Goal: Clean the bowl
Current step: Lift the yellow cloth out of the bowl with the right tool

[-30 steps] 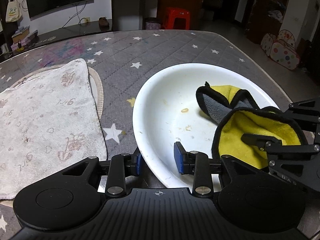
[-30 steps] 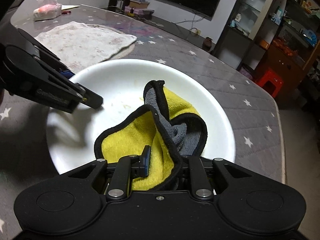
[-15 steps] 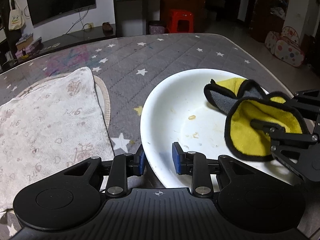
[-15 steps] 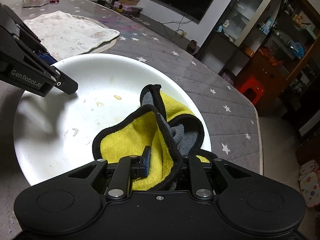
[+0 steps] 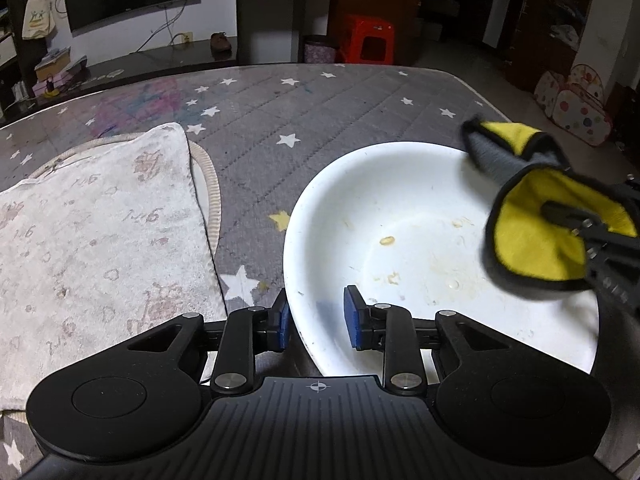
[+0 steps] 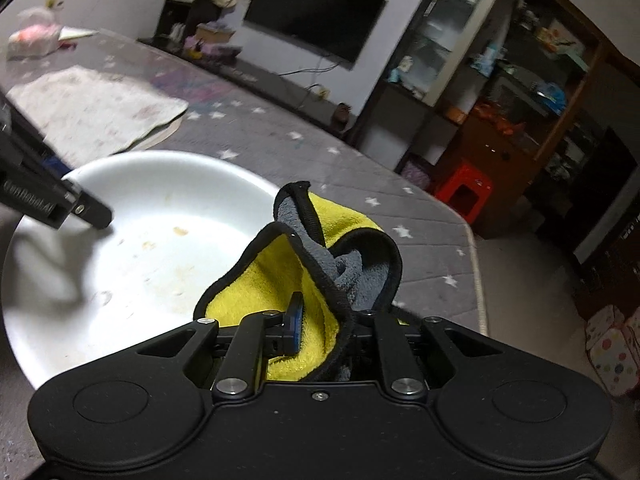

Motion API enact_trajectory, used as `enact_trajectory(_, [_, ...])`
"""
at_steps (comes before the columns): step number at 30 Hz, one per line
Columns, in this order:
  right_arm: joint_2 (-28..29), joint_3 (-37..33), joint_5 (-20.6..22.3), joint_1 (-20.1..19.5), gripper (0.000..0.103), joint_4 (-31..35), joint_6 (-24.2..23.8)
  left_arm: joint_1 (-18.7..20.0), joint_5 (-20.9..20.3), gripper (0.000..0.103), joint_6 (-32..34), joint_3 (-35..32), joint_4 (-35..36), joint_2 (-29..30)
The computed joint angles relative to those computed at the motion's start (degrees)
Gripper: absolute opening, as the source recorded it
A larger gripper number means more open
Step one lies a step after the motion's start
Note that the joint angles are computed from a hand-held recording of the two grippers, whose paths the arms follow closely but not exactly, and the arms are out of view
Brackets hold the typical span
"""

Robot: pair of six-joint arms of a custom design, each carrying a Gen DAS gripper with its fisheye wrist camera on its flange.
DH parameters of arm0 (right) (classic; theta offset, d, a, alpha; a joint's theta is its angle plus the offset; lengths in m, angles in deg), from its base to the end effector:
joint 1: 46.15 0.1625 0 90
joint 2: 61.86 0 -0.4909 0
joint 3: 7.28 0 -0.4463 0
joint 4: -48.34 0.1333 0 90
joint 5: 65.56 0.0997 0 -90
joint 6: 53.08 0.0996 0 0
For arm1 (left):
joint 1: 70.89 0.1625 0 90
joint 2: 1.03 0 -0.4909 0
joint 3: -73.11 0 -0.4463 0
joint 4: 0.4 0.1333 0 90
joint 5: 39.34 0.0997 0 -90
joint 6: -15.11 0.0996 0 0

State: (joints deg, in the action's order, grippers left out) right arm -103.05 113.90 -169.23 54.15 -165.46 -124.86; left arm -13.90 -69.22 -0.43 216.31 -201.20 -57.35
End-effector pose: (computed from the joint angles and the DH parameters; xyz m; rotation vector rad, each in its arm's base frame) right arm 0.2128 -0.5569 0.0455 1.5287 -1.9370 0.7008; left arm -0.0379 -0.4616 0.1204 0.0666 2.1845 -0.9350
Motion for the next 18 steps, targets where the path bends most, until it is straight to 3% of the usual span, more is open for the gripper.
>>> enact_trajectory(8, [-3.1,0.2,-1.9,-3.2,0.016,2.7,4.1,0.4,0.7,0.028,3.8,-0.2,-3.4,1.0])
enact_trajectory(18, [-4.4,2.5,2.0,-5.3,0.016,5.9,5.7,1.5,1.5,0.028,6.9,-1.8,-3.9,1.2])
